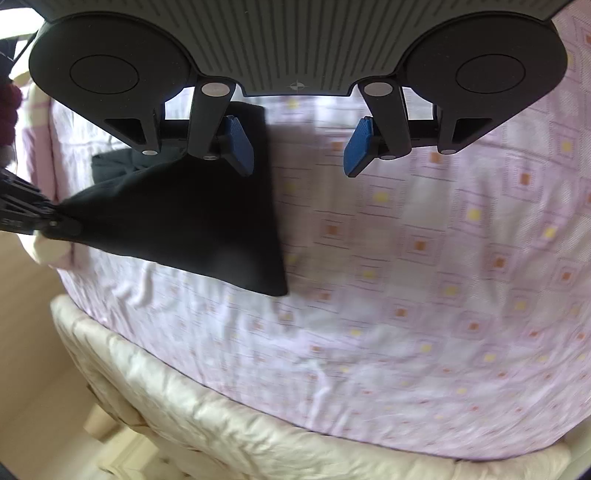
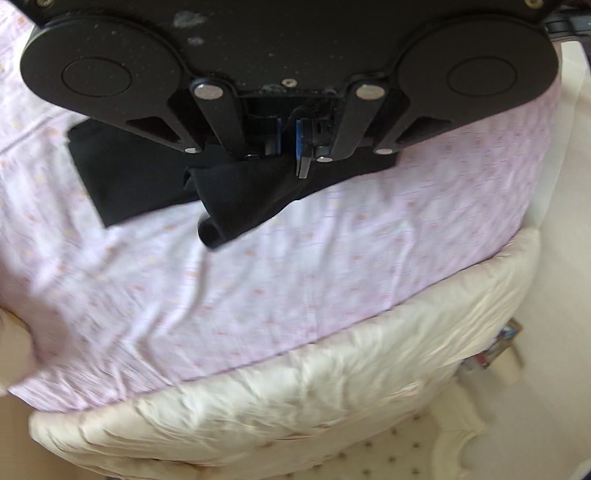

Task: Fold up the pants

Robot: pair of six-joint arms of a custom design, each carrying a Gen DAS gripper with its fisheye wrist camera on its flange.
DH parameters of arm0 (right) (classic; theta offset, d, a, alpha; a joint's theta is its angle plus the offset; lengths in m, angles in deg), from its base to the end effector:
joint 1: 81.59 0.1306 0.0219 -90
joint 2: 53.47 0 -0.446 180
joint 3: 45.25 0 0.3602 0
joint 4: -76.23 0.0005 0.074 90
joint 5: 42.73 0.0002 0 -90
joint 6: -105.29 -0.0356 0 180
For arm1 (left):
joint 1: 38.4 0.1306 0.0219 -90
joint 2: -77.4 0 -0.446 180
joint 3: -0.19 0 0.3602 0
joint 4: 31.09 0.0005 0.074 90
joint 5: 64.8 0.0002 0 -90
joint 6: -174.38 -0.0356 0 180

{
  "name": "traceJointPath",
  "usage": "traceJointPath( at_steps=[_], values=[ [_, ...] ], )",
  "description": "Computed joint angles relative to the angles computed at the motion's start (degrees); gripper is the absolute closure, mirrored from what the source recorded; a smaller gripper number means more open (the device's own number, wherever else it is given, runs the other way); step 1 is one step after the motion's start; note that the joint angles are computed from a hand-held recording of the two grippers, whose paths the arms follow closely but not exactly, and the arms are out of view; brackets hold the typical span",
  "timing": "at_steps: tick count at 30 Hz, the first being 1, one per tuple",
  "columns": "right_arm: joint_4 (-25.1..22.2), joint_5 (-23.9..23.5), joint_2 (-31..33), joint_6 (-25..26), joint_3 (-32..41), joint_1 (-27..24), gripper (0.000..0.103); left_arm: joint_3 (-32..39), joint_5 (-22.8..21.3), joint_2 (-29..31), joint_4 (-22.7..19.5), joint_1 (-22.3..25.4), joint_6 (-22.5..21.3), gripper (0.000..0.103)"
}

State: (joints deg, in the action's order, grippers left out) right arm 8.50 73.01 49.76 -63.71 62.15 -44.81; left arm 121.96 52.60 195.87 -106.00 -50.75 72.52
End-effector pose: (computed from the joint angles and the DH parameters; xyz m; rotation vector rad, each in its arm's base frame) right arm 0.4343 0.3047 0.4959 1.0323 2.2990 0.1951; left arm 0.6091 -0.1506 0.4431 0.6825 2.6650 -0.6720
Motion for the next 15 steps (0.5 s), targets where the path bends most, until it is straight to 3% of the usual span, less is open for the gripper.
traceJointPath(
  at_steps=[3, 7, 9, 11, 15],
  values=[
    [4.16, -1.6, -3.13, -2.24, -6.57, -0.62, 0.095, -3.12, 0.92, -2.35, 2.32, -1.72, -1.41, 0.051],
    [6.94, -3.2, -3.29, 1.12, -7.1, -1.27, 0.095, -9.76, -0.56, -7.52, 9.32, -4.51, -1.97, 0.049],
    [7.9, -3.86, -2.9, 3.65, -5.91, -1.63, 0.095, -12.98, -3.06, -9.79, 12.81, -6.24, -1.61, 0.041],
    [8.42, -4.33, -2.12, 6.87, -3.72, -1.9, 0.095, -15.82, -6.1, -11.42, 16.08, -7.86, -0.63, 0.032],
    [10.75, -5.87, -0.49, 12.95, 0.81, -2.74, 0.095, -17.4, -10.57, -11.6, 17.41, -9.4, 5.65, 0.029]
  ],
)
